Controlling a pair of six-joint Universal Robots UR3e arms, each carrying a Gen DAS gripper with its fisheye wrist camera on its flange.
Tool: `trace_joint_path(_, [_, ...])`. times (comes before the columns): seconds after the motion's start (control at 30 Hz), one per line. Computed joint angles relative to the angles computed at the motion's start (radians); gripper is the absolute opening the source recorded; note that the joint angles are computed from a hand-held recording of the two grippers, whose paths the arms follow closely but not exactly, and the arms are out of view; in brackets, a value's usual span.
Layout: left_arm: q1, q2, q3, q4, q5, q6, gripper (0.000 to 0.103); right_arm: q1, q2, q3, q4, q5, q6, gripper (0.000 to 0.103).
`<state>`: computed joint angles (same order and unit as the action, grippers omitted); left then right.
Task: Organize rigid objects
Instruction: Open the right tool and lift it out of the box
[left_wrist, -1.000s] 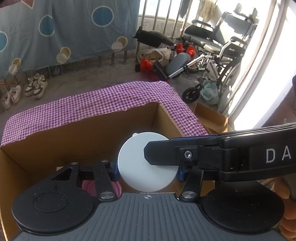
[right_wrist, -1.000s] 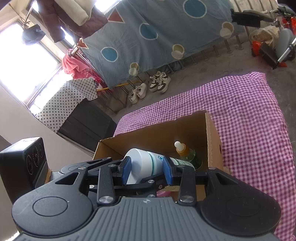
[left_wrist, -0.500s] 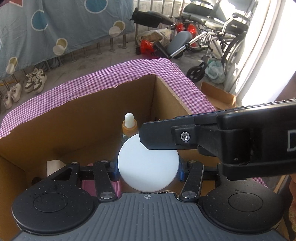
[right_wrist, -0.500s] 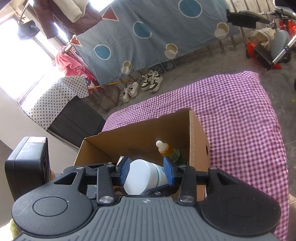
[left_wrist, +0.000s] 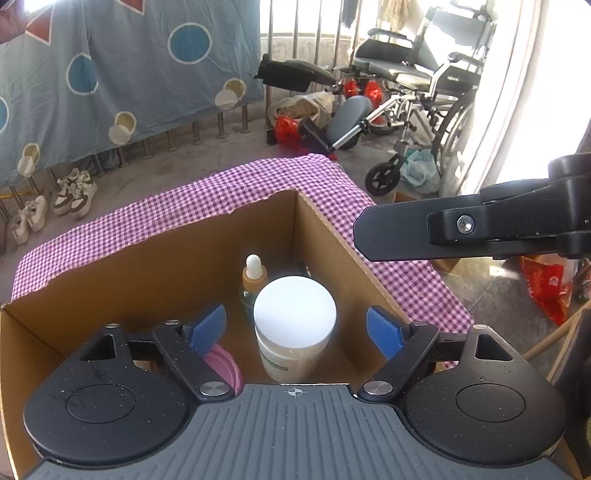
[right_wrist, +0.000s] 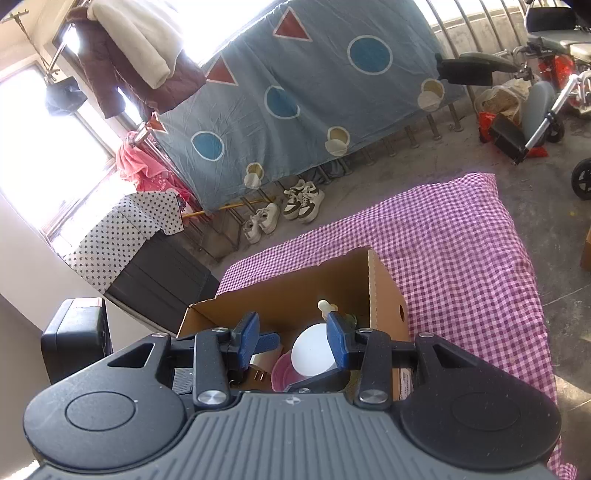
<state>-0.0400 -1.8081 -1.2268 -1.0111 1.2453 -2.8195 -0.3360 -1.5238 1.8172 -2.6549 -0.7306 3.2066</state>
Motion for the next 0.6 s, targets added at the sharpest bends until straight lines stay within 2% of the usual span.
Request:
trace_joint_path(0.1, [0.061,0.114,-0.082,0.001,-0.084,0.021,0.092,-0.041,-0.129,0.085,-0.003,0.029,0.004,0.043])
trace_joint_path(0.17, [0.121,0.211,-0.158,0.0,-0.161,0.037,0.102,-0.072,-0.234,0.137,0.027,0.049,-0.01,0.043])
trace_joint_path(0.3, [0.266,0.405,-0.281,-0.058,-0.288,0.091,0.102,-0.13,-0.466,0.195,0.162,0.077,-0.061,0.043])
trace_joint_path(0.47, [0.453,0.602,-0.356,-0.23,-0.349,0.186,0.103,-0.235,-0.767,0.259,0.382,0.144,-0.146,0.044])
trace_joint_path(0.5, [0.476,0.629,-0.369,-0.248,-0.346,0.198,0.103,-0.241,-0.815,0.271,0.406,0.139,-0.15,0.049])
trace_joint_path(0.53, [0.498,0.659,-0.393,-0.24,-0.332,0.197,0.103,-0.24,-0.855,0.284,0.418,0.128,-0.147,0.065])
trace_joint_path(0.57, [0.515,0.693,-0.421,-0.227,-0.32,0.192,0.103,-0.23,-0.905,0.317,0.393,0.11,-0.119,0.102])
trace_joint_path(0.6, [0.537,0.737,-0.457,-0.204,-0.301,0.177,0.103,-0.231,-0.955,0.36,0.358,0.111,-0.102,0.101])
